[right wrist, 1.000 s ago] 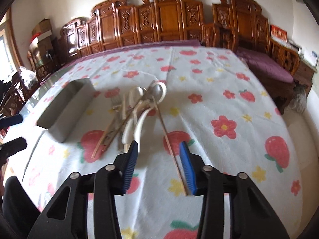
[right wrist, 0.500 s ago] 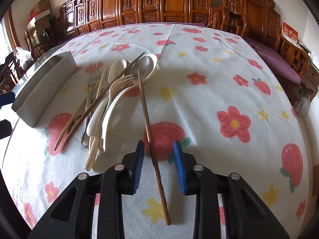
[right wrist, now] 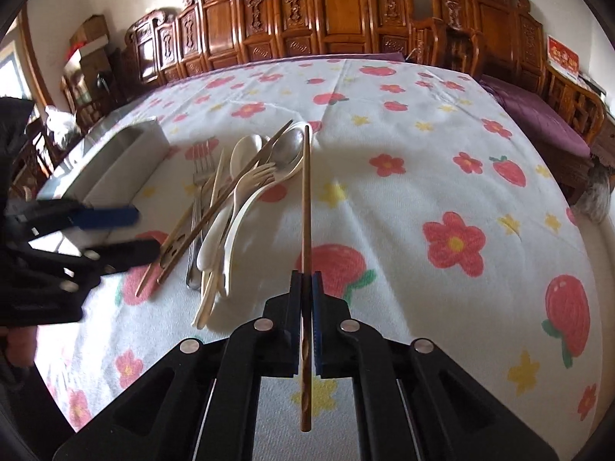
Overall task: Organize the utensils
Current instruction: 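Reach the right tool to the utensil pile and grasp a wooden chopstick, then carry the chopstick with the right tool over the metal tray and release it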
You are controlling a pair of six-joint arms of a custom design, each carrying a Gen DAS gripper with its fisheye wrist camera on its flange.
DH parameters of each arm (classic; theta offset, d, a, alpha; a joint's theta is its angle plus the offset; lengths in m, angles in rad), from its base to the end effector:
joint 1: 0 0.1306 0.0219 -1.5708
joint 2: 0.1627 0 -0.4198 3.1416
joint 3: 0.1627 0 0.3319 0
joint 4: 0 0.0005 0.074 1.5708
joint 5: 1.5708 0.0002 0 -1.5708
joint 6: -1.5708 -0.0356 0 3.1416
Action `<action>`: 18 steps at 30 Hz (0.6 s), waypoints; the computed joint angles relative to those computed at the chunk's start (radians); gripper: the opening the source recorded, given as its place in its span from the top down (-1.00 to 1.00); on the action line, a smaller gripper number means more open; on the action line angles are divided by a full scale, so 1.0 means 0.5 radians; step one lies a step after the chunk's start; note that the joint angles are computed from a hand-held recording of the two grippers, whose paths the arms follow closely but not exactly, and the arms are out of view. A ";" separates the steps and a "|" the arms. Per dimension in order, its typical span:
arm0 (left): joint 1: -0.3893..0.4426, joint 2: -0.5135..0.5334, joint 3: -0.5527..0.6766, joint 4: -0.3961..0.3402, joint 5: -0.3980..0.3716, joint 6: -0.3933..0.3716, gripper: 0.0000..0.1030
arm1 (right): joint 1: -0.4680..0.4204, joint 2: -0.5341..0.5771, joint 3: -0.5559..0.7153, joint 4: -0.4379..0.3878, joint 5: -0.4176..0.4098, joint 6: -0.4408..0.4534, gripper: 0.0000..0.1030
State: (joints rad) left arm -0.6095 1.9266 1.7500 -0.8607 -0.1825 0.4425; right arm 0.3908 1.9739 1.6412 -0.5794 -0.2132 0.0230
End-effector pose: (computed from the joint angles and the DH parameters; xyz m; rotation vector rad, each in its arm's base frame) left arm 0.5052 -0.3454 0.3430 0.1513 2.5836 -0.1502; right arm 0.5771 0.2454 0.2904 -0.6031 2.4282 0.4193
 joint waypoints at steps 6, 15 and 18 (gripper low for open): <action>0.005 0.059 0.024 -0.006 0.113 0.046 0.67 | -0.028 -0.036 -0.041 0.122 -0.033 -0.109 0.88; -0.009 0.079 0.023 -0.032 0.114 0.069 0.87 | -0.021 -0.041 -0.047 0.129 -0.017 -0.116 0.88; -0.016 0.038 -0.036 0.012 0.071 0.078 0.92 | -0.019 -0.044 -0.048 0.129 -0.010 -0.116 0.88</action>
State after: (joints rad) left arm -0.6175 1.9454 1.7321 -0.8547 -0.1470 0.4814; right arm 0.3815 1.9520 1.6173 -0.5147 -0.2183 -0.0350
